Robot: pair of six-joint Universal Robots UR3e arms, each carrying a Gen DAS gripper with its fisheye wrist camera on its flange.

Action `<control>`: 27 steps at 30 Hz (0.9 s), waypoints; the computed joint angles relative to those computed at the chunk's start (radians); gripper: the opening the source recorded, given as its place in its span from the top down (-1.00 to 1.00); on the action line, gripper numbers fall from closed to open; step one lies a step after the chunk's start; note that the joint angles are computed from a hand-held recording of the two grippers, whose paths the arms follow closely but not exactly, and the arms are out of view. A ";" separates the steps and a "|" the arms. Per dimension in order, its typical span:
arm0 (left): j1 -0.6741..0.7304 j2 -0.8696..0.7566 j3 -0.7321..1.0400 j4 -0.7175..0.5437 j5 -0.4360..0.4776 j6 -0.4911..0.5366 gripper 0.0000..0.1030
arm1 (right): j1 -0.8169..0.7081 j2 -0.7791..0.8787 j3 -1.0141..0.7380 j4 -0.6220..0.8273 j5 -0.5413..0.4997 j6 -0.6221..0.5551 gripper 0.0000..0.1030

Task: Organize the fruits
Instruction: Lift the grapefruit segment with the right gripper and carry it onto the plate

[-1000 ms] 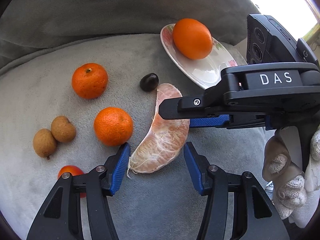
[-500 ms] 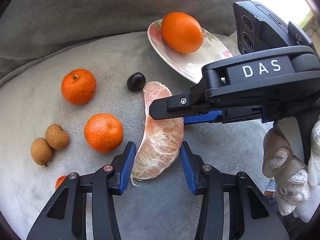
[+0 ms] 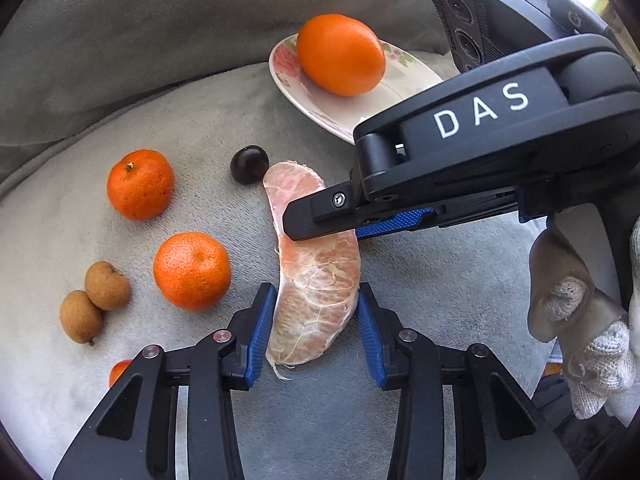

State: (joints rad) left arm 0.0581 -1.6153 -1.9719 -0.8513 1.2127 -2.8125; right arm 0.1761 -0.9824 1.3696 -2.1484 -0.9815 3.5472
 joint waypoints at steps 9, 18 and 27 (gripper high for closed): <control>0.050 0.065 -0.051 -0.005 -0.053 -0.028 0.26 | 0.027 -0.010 -0.028 -0.007 -0.003 -0.001 0.44; 0.072 0.089 -0.053 0.002 -0.083 -0.019 0.26 | 0.011 -0.068 -0.024 0.018 0.000 -0.034 0.44; -0.030 -0.015 0.138 -0.012 -0.082 -0.099 0.26 | -0.068 -0.170 0.024 0.055 0.005 -0.086 0.45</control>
State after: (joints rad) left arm 0.0277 -1.6304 -1.8340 -0.8633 1.1303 -2.9119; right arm 0.1083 -1.1528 1.3937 -2.0929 -0.9769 3.4615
